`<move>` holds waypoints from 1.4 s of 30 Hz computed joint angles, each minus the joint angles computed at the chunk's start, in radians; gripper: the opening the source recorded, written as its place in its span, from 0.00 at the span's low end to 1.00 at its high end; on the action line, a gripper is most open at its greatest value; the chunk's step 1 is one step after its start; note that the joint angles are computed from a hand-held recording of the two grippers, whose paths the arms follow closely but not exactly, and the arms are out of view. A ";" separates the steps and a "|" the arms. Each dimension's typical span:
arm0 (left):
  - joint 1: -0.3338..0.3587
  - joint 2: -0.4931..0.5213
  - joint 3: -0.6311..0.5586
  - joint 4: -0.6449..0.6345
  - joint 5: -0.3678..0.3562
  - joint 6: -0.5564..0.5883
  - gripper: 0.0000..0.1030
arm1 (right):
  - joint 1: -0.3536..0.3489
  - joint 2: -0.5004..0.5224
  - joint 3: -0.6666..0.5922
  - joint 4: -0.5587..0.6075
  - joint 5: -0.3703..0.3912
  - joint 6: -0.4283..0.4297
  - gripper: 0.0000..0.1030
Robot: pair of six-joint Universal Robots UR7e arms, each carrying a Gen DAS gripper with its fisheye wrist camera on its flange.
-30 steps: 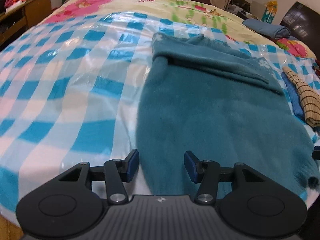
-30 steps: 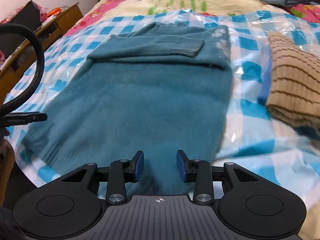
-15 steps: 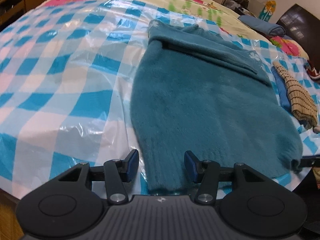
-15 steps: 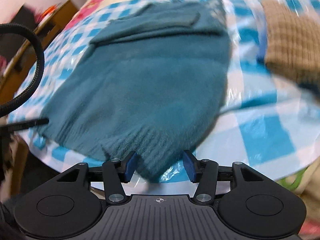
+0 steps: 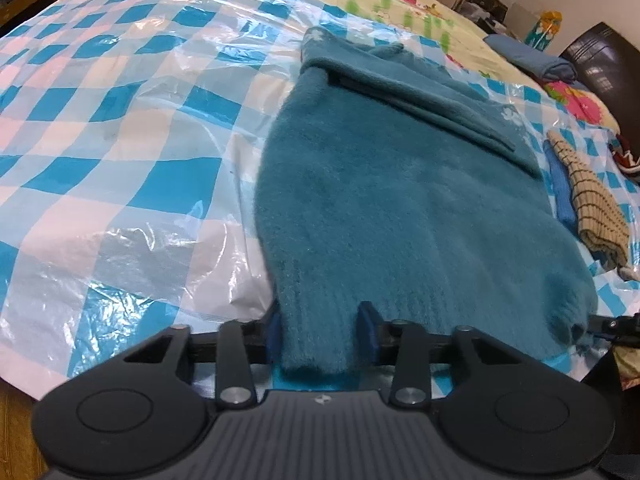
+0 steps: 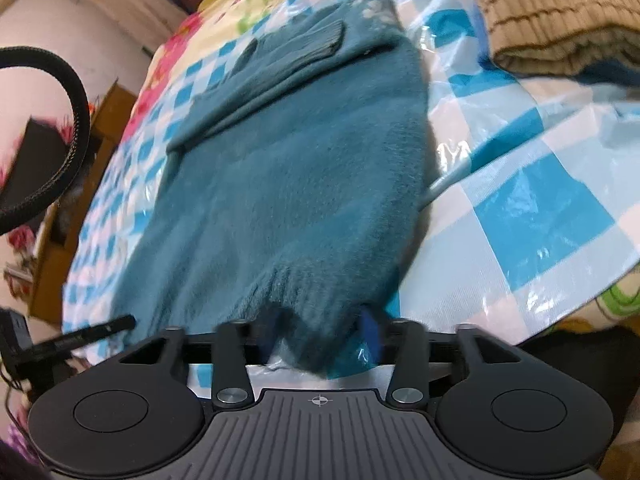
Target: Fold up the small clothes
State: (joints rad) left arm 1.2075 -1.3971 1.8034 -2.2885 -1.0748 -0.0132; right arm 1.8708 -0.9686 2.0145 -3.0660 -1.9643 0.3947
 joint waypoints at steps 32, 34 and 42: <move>0.118 0.753 -1.019 -0.124 -0.305 0.001 0.16 | -0.163 0.359 -0.692 -0.292 0.125 -0.032 0.11; 0.129 0.827 -1.119 -0.088 -0.275 0.006 0.16 | -0.181 0.403 -0.769 -0.242 0.097 -0.045 0.11; 0.163 0.918 -1.264 0.016 -0.273 -0.099 0.36 | -0.199 0.420 -0.773 -0.216 0.072 -0.069 0.24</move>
